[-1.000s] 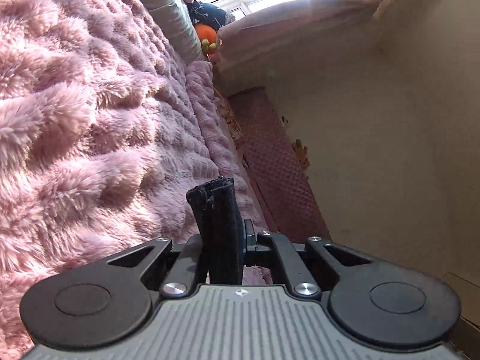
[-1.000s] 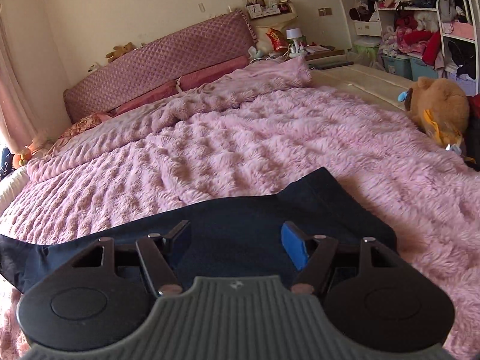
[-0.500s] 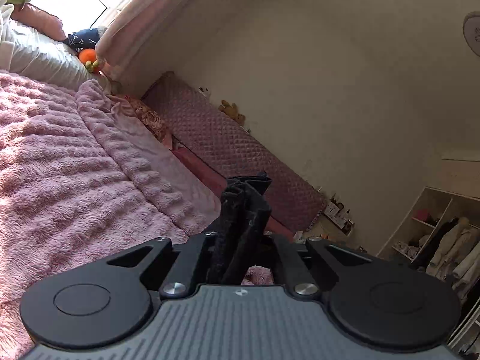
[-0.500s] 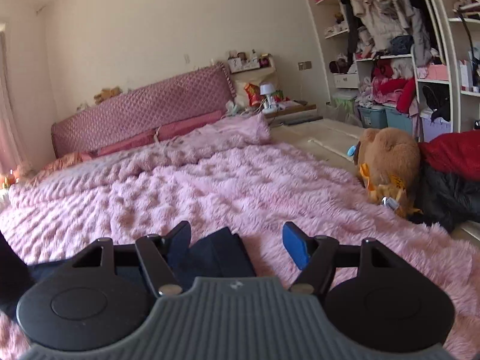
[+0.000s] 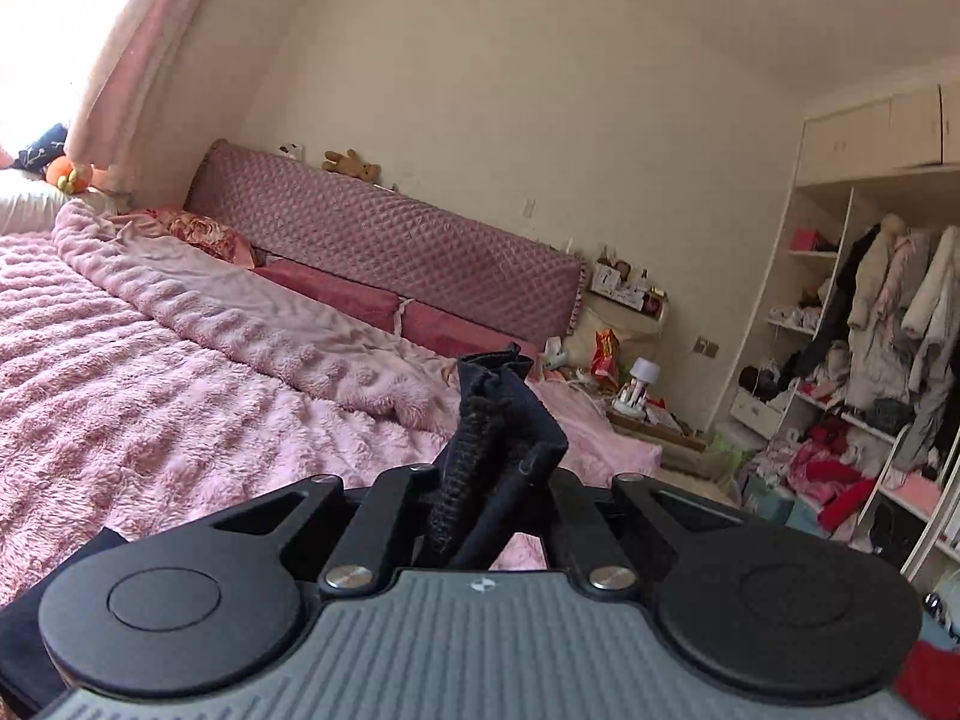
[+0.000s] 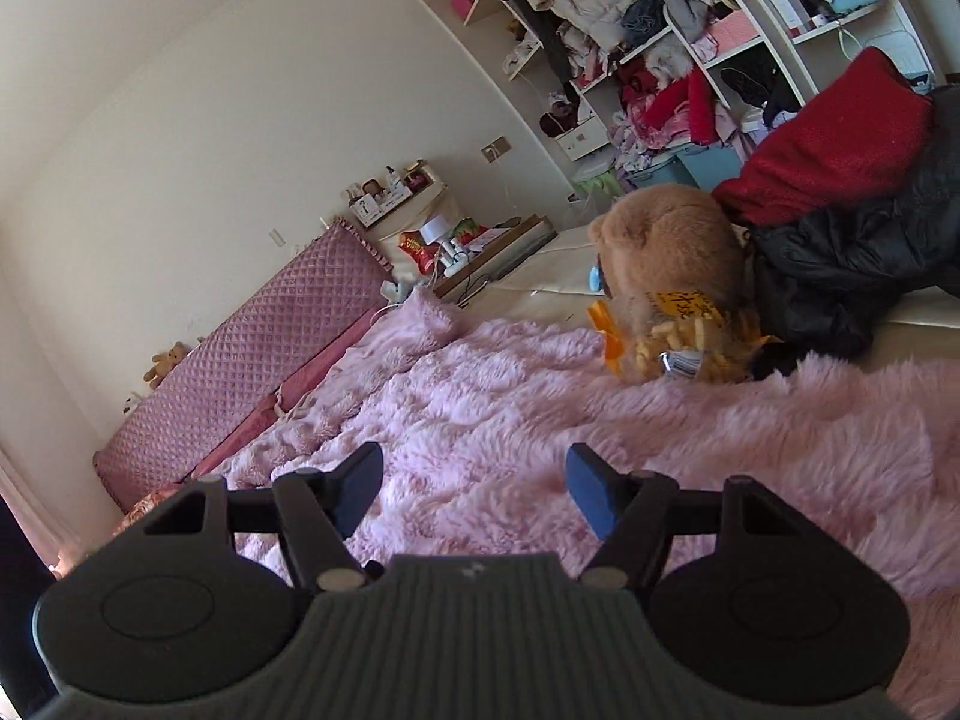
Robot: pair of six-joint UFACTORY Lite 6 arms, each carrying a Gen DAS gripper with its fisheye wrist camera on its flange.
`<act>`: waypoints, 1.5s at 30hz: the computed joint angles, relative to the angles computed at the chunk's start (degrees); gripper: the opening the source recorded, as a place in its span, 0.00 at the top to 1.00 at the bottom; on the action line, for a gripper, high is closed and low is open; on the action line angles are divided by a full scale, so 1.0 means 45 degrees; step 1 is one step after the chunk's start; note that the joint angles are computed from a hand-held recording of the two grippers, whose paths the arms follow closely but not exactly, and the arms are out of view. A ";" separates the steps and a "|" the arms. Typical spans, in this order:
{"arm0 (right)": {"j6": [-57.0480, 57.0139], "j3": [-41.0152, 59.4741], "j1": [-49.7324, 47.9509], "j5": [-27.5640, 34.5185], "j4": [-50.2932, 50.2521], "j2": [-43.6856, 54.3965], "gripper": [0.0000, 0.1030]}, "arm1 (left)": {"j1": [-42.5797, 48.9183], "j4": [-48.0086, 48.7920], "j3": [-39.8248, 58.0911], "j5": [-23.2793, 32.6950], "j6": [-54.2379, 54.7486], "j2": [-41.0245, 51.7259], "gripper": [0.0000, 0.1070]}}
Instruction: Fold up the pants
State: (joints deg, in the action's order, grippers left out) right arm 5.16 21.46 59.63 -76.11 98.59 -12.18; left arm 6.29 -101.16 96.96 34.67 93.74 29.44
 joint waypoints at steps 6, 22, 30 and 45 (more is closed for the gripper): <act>0.6688 -0.3276 0.1041 -0.0876 -0.1606 -0.1074 0.37 | -0.2989 -0.3844 -0.4783 -0.1527 0.5550 -0.1790 0.96; 0.8822 -0.4280 0.0992 -0.0939 -0.2304 -0.1058 0.37 | -0.5896 -1.1480 -0.6694 -0.2563 1.2375 -0.1560 0.94; 0.9031 -0.4142 0.0619 -0.0681 -0.2923 -0.0978 0.38 | -0.7266 -1.1224 -0.6525 -0.3667 1.2300 -0.1059 0.93; 0.4627 -0.4219 0.1713 -0.1254 -0.1120 -0.3327 0.38 | -0.5912 0.0388 -0.7447 -0.1850 0.0367 -0.3278 0.73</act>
State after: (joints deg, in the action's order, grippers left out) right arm 25.98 2.48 67.34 -81.75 93.55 -27.15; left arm -20.31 -99.42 63.45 26.34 95.40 14.69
